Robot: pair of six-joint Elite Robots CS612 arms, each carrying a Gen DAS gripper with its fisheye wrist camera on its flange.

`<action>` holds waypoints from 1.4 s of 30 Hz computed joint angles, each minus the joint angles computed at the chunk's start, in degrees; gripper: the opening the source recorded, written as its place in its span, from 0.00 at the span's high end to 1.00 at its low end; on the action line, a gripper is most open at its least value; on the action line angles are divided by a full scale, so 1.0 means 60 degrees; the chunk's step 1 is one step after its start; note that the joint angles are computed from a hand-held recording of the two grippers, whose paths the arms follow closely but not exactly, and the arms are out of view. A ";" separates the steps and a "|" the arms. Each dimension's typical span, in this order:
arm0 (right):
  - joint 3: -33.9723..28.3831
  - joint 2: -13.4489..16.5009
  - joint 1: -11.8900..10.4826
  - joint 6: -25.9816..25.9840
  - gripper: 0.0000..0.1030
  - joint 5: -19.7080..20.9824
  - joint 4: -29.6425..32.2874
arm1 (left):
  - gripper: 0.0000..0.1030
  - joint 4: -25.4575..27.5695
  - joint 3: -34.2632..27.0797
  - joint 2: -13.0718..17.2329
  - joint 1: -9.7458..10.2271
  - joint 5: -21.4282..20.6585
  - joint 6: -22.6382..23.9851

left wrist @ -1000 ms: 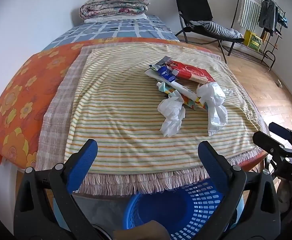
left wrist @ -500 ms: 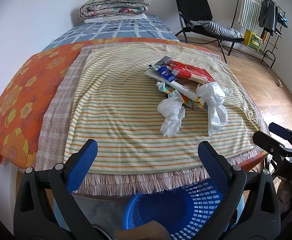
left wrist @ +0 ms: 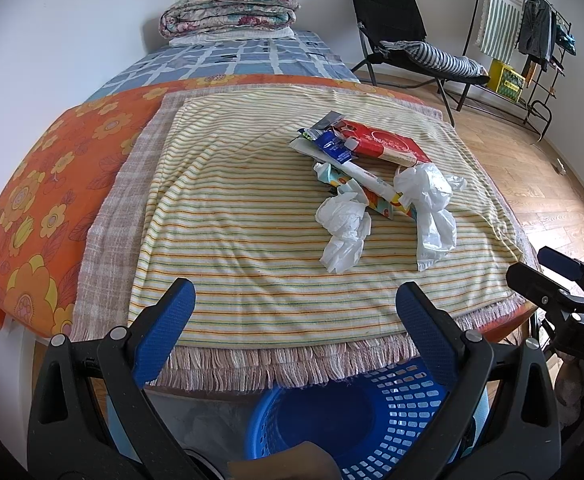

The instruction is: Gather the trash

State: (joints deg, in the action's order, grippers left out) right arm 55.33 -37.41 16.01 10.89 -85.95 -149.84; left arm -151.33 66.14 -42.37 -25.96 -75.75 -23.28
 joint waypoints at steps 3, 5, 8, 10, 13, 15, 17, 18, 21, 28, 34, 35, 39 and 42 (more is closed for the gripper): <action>-0.0046 0.0025 -0.0003 0.0008 0.08 0.0007 0.0042 | 0.01 -0.0003 0.0001 0.0001 0.0000 -0.0006 0.0004; -0.0044 0.0024 -0.0005 0.0015 0.08 0.0015 0.0040 | 0.01 -0.0007 0.0002 0.0002 -0.0001 0.0003 0.0003; -0.0039 0.0023 -0.0001 0.0028 0.08 0.0008 0.0034 | 0.01 -0.0006 0.0003 0.0002 -0.0001 0.0002 0.0005; -0.0036 0.0022 0.0001 0.0025 0.08 0.0003 0.0035 | 0.01 0.0000 -0.0001 0.0002 -0.0002 0.0005 0.0002; -0.0031 0.0019 -0.0002 0.0021 0.08 0.0013 0.0034 | 0.01 -0.0005 0.0001 0.0002 -0.0002 0.0000 -0.0005; -0.0029 0.0018 0.0000 0.0021 0.08 0.0011 0.0042 | 0.01 0.0002 0.0001 0.0003 -0.0003 0.0002 -0.0002; -0.0032 0.0018 -0.0004 0.0032 0.08 0.0018 0.0051 | 0.01 0.0019 -0.0010 0.0001 -0.0007 0.0003 -0.0003; -0.0032 0.0018 -0.0004 0.0032 0.08 0.0018 0.0051 | 0.01 0.0002 0.0001 0.0003 -0.0003 0.0006 0.0006; -0.0032 0.0019 -0.0003 0.0032 0.08 0.0016 0.0046 | 0.01 0.0000 0.0002 0.0003 -0.0003 0.0000 0.0005; -0.0003 0.0006 -0.0008 0.0037 0.08 0.0026 0.0042 | 0.01 0.0009 -0.0004 0.0005 -0.0004 0.0006 0.0009; 0.0027 0.0002 -0.0006 0.0040 0.08 0.0025 0.0058 | 0.01 0.0017 -0.0003 0.0003 -0.0002 -0.0001 0.0001; 0.0020 0.0005 -0.0011 0.0043 0.08 0.0032 0.0062 | 0.01 0.0009 0.0001 0.0004 -0.0002 0.0003 0.0000; 0.0023 0.0006 -0.0012 0.0047 0.07 0.0036 0.0064 | 0.01 0.0031 0.0006 -0.0014 -0.0023 0.0005 -0.0007; 0.0026 0.0007 -0.0009 0.0084 0.05 0.0054 0.0126 | 0.01 0.0052 -0.0004 -0.0012 -0.0025 0.0009 -0.0016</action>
